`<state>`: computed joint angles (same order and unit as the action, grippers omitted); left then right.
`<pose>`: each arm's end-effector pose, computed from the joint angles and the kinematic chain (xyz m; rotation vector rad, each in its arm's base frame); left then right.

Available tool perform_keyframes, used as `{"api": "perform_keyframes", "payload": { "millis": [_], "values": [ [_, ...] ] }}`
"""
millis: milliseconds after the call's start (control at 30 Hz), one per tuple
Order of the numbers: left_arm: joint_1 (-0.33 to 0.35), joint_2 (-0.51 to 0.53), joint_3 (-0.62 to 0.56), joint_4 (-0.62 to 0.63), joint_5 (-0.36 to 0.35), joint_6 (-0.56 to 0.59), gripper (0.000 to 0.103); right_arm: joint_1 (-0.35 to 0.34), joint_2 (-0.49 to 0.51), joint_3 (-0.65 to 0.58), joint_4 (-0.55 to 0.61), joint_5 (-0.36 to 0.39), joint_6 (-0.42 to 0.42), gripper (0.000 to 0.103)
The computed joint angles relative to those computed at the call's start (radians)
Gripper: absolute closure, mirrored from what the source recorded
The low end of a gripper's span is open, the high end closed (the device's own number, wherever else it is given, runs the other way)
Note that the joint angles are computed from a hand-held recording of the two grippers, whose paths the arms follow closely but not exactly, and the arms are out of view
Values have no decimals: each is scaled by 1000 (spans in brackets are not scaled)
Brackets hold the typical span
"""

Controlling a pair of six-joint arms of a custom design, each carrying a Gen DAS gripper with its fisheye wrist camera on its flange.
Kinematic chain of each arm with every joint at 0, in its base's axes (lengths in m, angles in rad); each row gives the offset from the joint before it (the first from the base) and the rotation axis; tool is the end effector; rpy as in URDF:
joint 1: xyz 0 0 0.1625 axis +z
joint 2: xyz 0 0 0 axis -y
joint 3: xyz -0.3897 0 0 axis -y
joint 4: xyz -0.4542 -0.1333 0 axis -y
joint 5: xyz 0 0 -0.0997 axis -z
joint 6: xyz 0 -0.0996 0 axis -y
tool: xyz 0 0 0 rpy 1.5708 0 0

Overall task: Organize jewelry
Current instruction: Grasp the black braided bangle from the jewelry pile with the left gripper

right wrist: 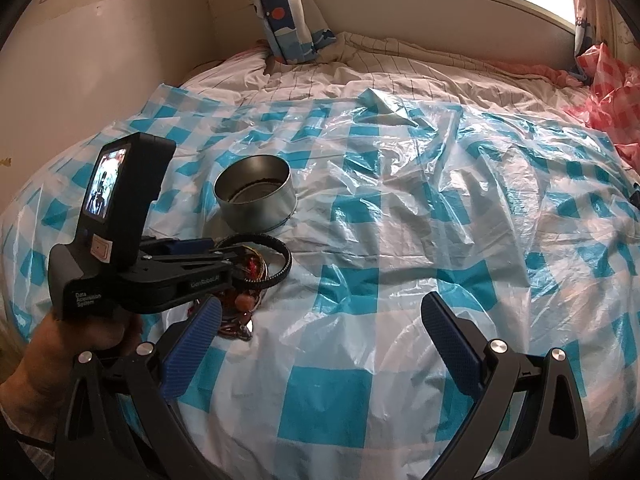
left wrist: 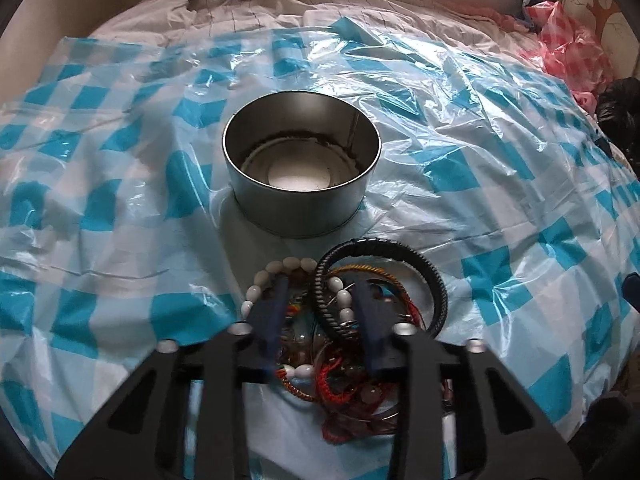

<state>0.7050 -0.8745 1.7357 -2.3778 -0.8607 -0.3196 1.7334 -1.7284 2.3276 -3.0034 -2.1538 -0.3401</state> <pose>-0.3600 -0.5666 0.0361 0.6943 2.3862 -0.4588 0.1491 -0.4240 0.3091 0.2797 -2.3332 0.9651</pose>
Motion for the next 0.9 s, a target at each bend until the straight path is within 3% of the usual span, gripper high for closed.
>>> {"api": "perform_keyframes", "payload": {
  "millis": [67, 133, 367, 600, 700, 833, 900],
  "values": [
    [0, -6, 7, -17, -9, 9, 91, -1, 9, -5, 3, 0, -2, 7],
    [0, -18, 15, -37, -19, 18, 95, -3, 16, -10, 5, 1, -3, 7],
    [35, -86, 46, -65, -92, -10, 95, -19, 56, -42, 41, 13, 7, 7],
    [64, -95, 26, -19, -82, -20, 94, -14, 134, -80, 54, -4, -15, 7],
    [74, -75, -5, 7, -70, -5, 85, -15, 147, -83, 52, -6, -18, 7],
    [89, -35, -56, 27, -68, 26, 65, -19, 151, -83, 52, -6, -15, 7],
    [96, -21, -70, 39, -77, 40, 62, -22, 155, -87, 54, -5, -9, 7]
  ]
}}
